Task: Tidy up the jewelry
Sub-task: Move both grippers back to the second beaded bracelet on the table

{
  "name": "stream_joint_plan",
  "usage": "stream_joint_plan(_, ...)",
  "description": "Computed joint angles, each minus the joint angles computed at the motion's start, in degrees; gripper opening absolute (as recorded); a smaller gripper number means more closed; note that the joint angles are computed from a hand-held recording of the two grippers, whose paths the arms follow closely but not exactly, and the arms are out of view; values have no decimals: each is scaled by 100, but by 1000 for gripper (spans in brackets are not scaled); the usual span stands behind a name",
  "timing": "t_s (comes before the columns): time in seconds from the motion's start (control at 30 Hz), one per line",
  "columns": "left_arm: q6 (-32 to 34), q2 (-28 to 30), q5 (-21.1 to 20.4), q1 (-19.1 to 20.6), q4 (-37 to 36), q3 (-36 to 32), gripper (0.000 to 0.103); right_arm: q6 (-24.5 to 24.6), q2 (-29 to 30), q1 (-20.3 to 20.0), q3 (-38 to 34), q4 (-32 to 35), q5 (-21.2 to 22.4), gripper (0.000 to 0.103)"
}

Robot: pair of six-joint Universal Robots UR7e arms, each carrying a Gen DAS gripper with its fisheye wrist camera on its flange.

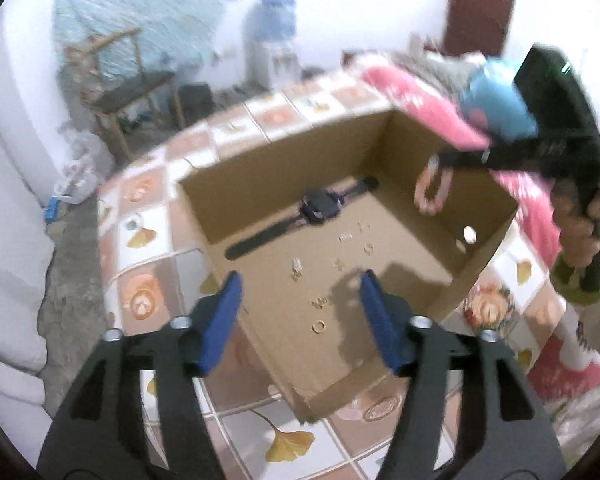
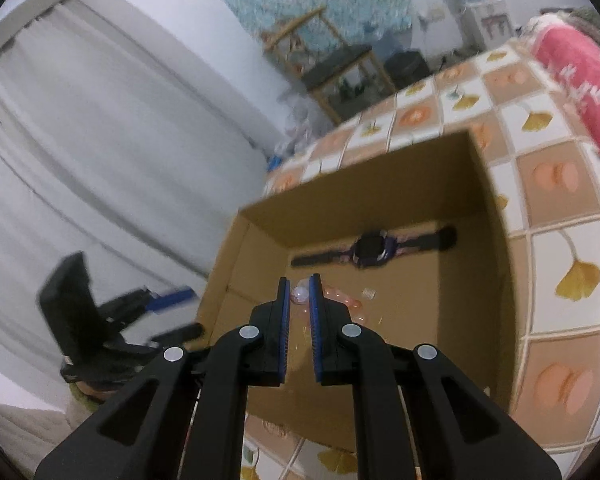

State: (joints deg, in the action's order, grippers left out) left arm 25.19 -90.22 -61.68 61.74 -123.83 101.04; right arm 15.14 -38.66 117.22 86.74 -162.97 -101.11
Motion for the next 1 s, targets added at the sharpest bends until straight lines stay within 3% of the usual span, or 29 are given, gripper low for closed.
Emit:
stream_joint_plan(0.13,-303,-301,-123,0,-276,284,68,-61,137,40,-412,1094,-419,10)
stream_joint_plan(0.2,-412,-366,-181,33,-273,340,69,-50,317,170,-798,2035,-1289,10)
stream_joint_plan(0.33,-549,-486,-209,83,-319,516,69,-160,514,448,-1047,2550,-2668,11)
stream_joint_plan(0.47,-550,-662,-251,90,-406,737,69,-208,400,596,-821,2195,-3179,31)
stream_joint_plan(0.57,-500,-784,-327,67,-473,872,69,-230,196,710,-492,1654,-3366,31)
stream_joint_plan(0.77,-148,-1102,-826,-40,-553,1220,69,-143,-516,917,699,-122,-3472,34)
stream_joint_plan(0.87,122,-1273,-1184,-140,-598,1428,71,308,-848,1002,1324,-475,-3611,34)
stream_joint_plan(1.0,460,-1390,-1868,-207,-503,1682,73,1314,-1179,950,1997,-50,-3542,34)
